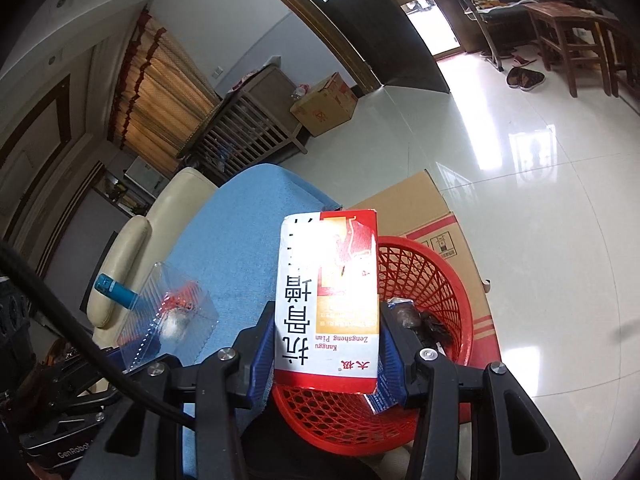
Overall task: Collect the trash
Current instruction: 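Open the right tool over the basket to drop the medicine box while the left tool drops the tray, then move both open tools back over the table toward the plastic bags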
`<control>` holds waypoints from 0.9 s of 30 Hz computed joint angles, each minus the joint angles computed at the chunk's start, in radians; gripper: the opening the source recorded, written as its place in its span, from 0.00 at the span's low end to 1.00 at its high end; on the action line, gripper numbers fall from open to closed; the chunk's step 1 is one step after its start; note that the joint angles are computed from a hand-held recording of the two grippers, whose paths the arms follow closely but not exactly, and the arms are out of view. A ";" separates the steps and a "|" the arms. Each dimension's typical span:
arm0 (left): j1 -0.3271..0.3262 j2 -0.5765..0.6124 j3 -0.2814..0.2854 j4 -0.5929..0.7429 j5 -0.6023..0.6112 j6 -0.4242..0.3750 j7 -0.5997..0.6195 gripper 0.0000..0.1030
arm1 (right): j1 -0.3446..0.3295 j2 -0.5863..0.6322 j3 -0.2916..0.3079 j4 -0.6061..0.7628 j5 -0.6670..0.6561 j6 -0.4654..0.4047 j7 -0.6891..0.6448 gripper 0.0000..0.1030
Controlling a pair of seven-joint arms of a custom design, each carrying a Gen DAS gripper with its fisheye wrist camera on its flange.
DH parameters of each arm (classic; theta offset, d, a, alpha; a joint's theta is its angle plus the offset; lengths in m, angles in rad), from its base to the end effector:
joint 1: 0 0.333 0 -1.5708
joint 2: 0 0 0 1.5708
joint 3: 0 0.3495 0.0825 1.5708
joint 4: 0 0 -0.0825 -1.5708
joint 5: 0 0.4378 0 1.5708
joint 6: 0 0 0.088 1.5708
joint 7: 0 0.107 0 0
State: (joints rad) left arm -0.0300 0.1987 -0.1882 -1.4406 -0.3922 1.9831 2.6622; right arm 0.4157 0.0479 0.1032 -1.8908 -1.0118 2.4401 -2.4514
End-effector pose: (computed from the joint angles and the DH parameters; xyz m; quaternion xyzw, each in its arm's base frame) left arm 0.6915 -0.1633 0.6485 -0.1758 0.9475 -0.2521 0.0881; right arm 0.5798 0.3280 0.5471 -0.2068 0.8692 -0.1994 0.4024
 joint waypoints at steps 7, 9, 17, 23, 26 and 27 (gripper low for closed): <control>-0.005 0.020 -0.004 0.016 0.008 -0.008 -0.032 0.50 | -0.010 0.004 -0.008 -0.017 0.009 0.035 0.028 0.50; -0.005 0.018 -0.006 0.012 0.005 -0.004 -0.031 0.50 | -0.013 0.008 -0.010 -0.016 0.011 0.049 0.031 0.51; 0.010 0.009 -0.001 0.013 -0.033 0.012 -0.028 0.59 | -0.010 0.023 -0.020 0.005 0.008 0.090 0.030 0.61; 0.038 0.000 0.007 0.011 -0.075 0.046 0.003 0.59 | -0.009 0.026 -0.022 0.020 0.029 0.084 -0.011 0.61; 0.056 -0.010 0.016 -0.012 -0.096 0.093 0.042 0.63 | -0.008 0.034 -0.023 0.035 0.050 0.083 -0.046 0.61; 0.060 -0.011 0.020 -0.018 -0.097 0.109 0.047 0.64 | -0.007 0.035 -0.024 0.040 0.060 0.080 -0.061 0.61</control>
